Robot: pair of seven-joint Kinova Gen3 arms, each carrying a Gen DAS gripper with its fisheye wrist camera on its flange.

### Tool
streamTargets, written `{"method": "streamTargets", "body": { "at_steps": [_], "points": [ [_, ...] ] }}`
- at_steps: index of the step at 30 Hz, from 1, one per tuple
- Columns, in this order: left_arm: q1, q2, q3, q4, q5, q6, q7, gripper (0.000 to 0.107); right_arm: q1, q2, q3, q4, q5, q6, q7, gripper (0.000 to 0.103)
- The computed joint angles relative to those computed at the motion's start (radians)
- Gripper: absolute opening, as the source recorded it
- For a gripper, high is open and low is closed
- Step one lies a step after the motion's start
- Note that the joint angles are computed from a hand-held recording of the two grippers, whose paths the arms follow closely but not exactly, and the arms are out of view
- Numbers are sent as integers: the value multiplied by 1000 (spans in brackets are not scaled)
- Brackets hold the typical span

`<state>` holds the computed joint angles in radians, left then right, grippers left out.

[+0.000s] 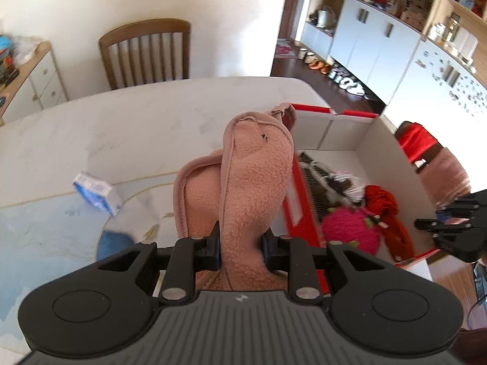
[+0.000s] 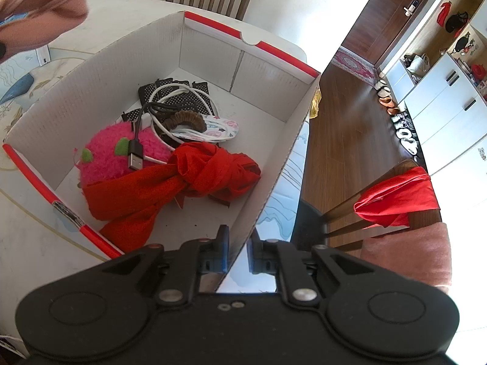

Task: Organize objects
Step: 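Lift the pink fleece with the left gripper and carry it into the box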

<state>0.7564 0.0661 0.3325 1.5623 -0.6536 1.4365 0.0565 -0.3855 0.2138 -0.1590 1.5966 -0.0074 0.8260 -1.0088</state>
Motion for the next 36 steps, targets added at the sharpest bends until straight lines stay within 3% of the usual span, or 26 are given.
{"method": "streamTargets", "body": {
  "at_steps": [6,13,18,26,36],
  "points": [
    [13,66,-20,-100,-25,-5,-124,22,0,0,0,0,0,0,0,11],
    [23,135,-78,-179,-34,-99,-244,22,0,0,0,-3,0,2,-1,11],
    [26,198,-122,-248,-11,-146,-339,22,0,-1,0,-5,-3,4,0,11],
    [46,324,-204,-365,24,-150,-461,22,1,-1,0,-5,-3,4,0,11],
    [12,408,-264,-402,107,-171,-546,22,1,-1,0,-4,-4,3,1,11]
  ]
}}
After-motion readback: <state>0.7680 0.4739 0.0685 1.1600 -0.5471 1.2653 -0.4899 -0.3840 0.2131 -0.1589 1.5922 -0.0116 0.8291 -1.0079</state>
